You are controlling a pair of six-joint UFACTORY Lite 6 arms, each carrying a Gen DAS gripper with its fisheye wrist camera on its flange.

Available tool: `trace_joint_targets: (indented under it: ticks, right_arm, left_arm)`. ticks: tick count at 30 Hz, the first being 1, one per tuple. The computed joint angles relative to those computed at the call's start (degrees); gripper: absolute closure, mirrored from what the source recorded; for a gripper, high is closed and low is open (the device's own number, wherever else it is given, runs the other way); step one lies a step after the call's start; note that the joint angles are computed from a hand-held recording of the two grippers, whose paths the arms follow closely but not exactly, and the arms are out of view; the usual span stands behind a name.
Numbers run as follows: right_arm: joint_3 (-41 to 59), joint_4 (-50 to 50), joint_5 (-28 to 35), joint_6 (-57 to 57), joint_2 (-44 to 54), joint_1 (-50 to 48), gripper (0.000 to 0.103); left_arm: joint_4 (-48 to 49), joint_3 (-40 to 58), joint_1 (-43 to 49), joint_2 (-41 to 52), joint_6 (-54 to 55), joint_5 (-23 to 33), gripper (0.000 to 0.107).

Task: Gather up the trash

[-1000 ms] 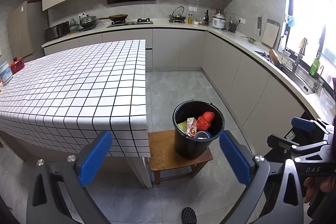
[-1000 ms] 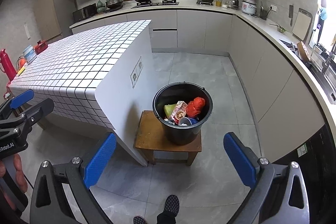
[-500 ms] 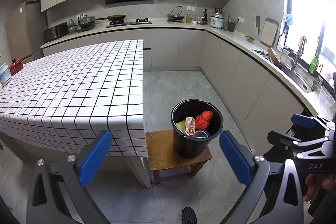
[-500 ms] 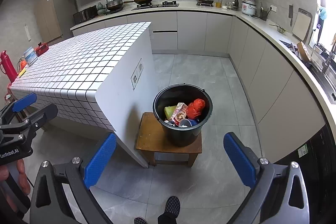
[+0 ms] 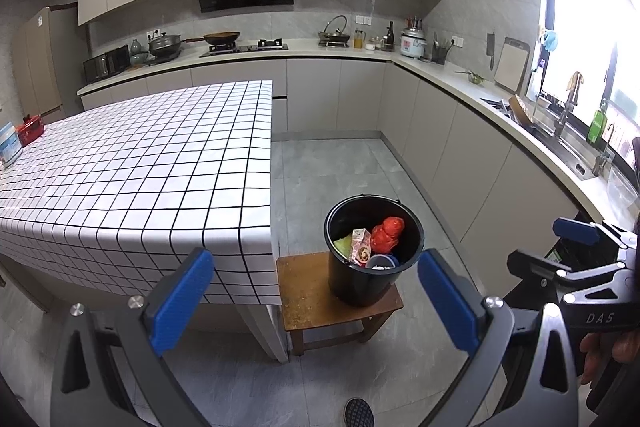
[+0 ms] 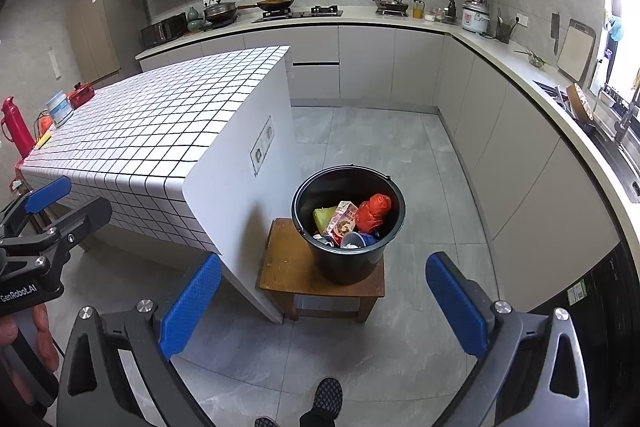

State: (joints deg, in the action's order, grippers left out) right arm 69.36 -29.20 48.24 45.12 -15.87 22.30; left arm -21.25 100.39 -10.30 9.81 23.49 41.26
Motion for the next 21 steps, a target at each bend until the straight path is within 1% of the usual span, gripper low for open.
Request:
trace_joint_targets:
  ticks: [21]
  right_arm:
    - [2.12,-0.27,0.01,-0.12,1.98,-0.18,0.000]
  left_arm:
    - [-0.78,2.44,0.11,2.34,0.77,-0.02,0.004]
